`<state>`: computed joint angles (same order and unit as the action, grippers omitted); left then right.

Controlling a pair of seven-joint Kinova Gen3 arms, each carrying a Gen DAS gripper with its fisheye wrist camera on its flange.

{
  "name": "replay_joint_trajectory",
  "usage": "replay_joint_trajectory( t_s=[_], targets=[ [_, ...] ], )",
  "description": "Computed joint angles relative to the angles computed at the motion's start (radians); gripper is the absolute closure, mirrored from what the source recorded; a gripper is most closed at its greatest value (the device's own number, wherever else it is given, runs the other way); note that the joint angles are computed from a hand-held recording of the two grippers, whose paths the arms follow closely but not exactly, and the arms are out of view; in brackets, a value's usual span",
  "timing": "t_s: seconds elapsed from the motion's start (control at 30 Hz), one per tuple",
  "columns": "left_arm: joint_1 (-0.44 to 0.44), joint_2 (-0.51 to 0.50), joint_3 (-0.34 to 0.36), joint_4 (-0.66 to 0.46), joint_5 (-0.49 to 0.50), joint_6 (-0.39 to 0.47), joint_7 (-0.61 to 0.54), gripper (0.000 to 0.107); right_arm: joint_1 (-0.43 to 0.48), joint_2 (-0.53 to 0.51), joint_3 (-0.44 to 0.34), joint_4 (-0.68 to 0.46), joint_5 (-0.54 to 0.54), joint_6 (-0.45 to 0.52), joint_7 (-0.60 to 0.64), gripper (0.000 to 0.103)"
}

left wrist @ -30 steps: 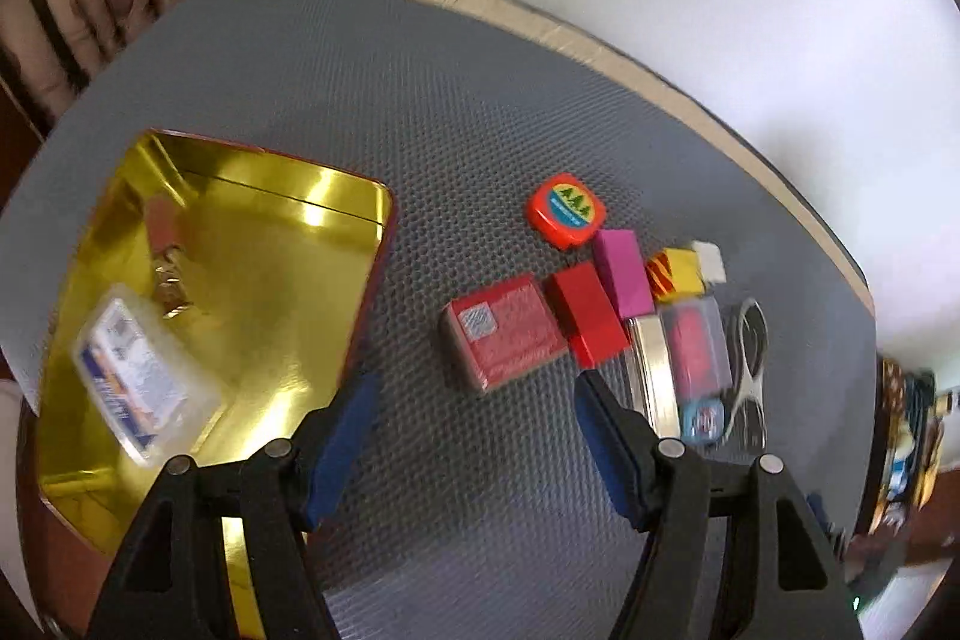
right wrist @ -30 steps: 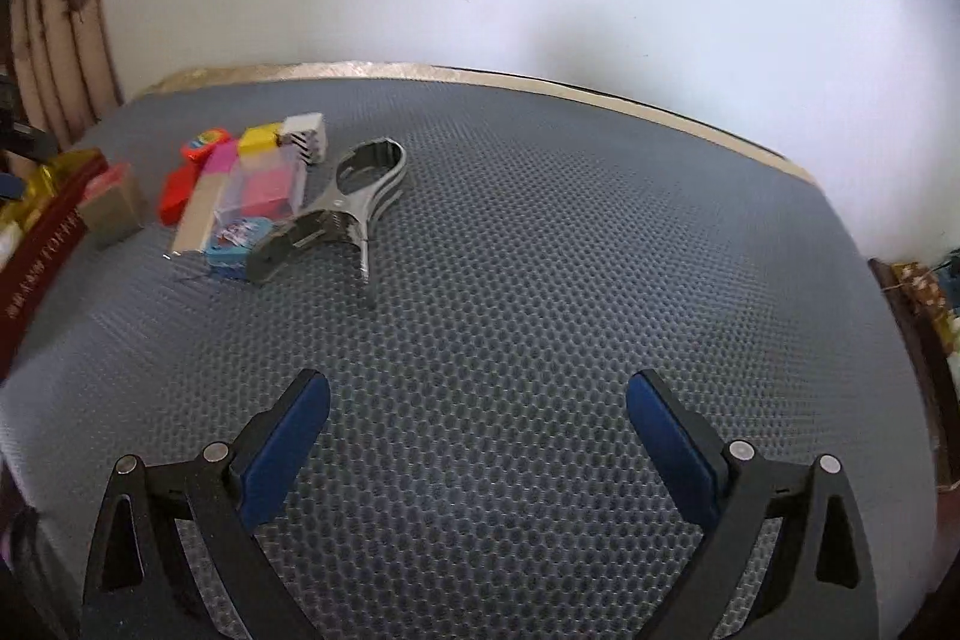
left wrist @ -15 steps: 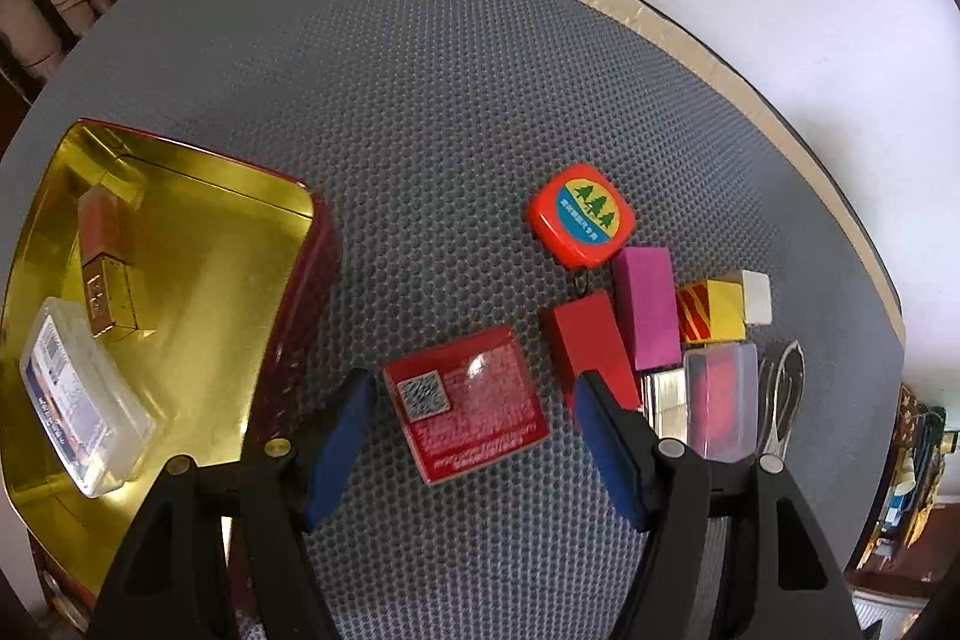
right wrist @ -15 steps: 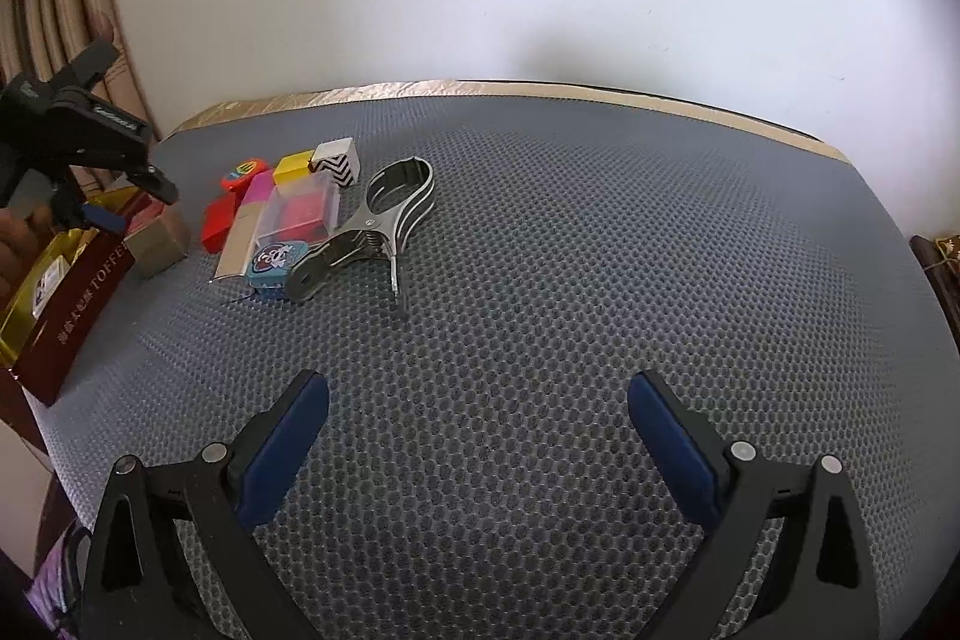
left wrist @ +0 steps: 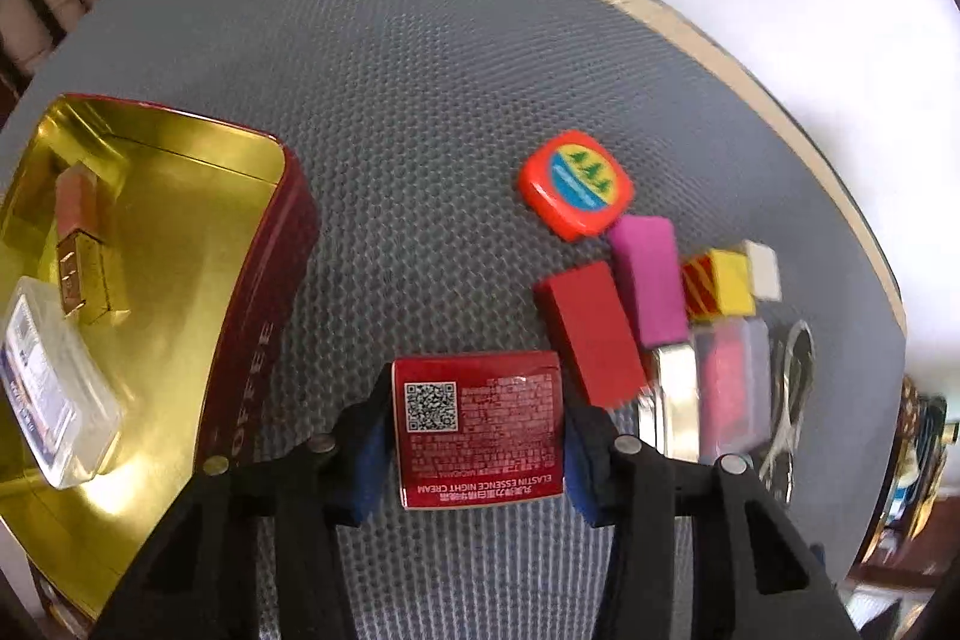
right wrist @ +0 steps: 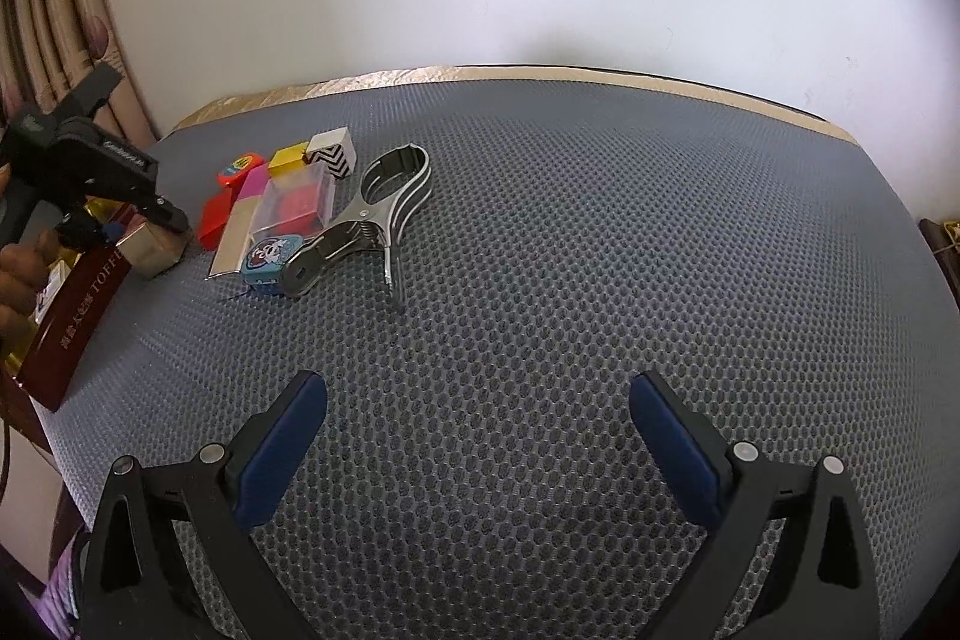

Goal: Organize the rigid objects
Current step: 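Release the red cream box into the tin while the right gripper grasps the metal clip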

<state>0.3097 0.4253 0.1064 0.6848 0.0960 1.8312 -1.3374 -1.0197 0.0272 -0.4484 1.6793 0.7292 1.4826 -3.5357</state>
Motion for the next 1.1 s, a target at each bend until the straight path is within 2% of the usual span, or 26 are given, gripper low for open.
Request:
replay_joint_trajectory(
  t_s=[0.13, 0.27, 0.37, 0.53, 0.57, 0.63, 0.67, 0.8, 0.9, 1.03, 1.1],
  targets=[
    [-0.021, -0.09, 0.011, 0.097, 0.029, -0.055, -0.041, 0.06, 0.012, -0.008, 0.006, -0.008, -0.015, -0.002, 0.003, 0.002],
    [-0.091, -0.146, 0.019, 0.139, 0.108, -0.047, -0.098, 0.06, 0.052, -0.029, 0.019, -0.029, -0.009, -0.054, 0.036, 0.002],
    [-0.138, -0.173, 0.016, 0.148, 0.158, -0.026, -0.128, 0.06, 0.103, -0.024, 0.045, -0.073, -0.017, -0.114, 0.115, 0.002],
    [-0.176, -0.197, 0.01, 0.112, 0.194, 0.008, -0.146, 0.06, 0.142, 0.063, 0.101, -0.203, -0.042, -0.096, 0.279, 0.003],
    [-0.19, -0.203, 0.006, 0.107, 0.203, 0.014, -0.156, 0.06, 0.146, 0.071, 0.116, -0.215, -0.053, -0.103, 0.297, 0.005],
    [-0.2, -0.21, 0.002, 0.093, 0.204, 0.02, -0.159, 0.06, 0.161, 0.094, 0.144, -0.244, -0.081, -0.107, 0.341, 0.022],
    [-0.206, -0.214, 0.0, 0.091, 0.205, 0.019, -0.163, 0.06, 0.162, 0.107, 0.154, -0.26, -0.092, -0.096, 0.359, 0.025],
    [-0.226, -0.207, -0.004, 0.079, 0.217, 0.022, -0.17, 0.06, 0.193, 0.146, 0.203, -0.301, -0.158, -0.1, 0.433, 0.031],
    [-0.243, -0.203, -0.005, 0.072, 0.232, 0.033, -0.174, 0.06, 0.21, 0.156, 0.228, -0.31, -0.2, -0.124, 0.444, 0.031],
    [-0.258, -0.195, -0.005, 0.06, 0.245, 0.044, -0.182, 0.06, 0.204, 0.207, 0.271, -0.371, -0.247, -0.064, 0.494, 0.031],
    [-0.263, -0.195, -0.006, 0.055, 0.246, 0.047, -0.187, 0.06, 0.236, 0.212, 0.256, -0.367, -0.274, -0.085, 0.499, 0.031]
  ],
)
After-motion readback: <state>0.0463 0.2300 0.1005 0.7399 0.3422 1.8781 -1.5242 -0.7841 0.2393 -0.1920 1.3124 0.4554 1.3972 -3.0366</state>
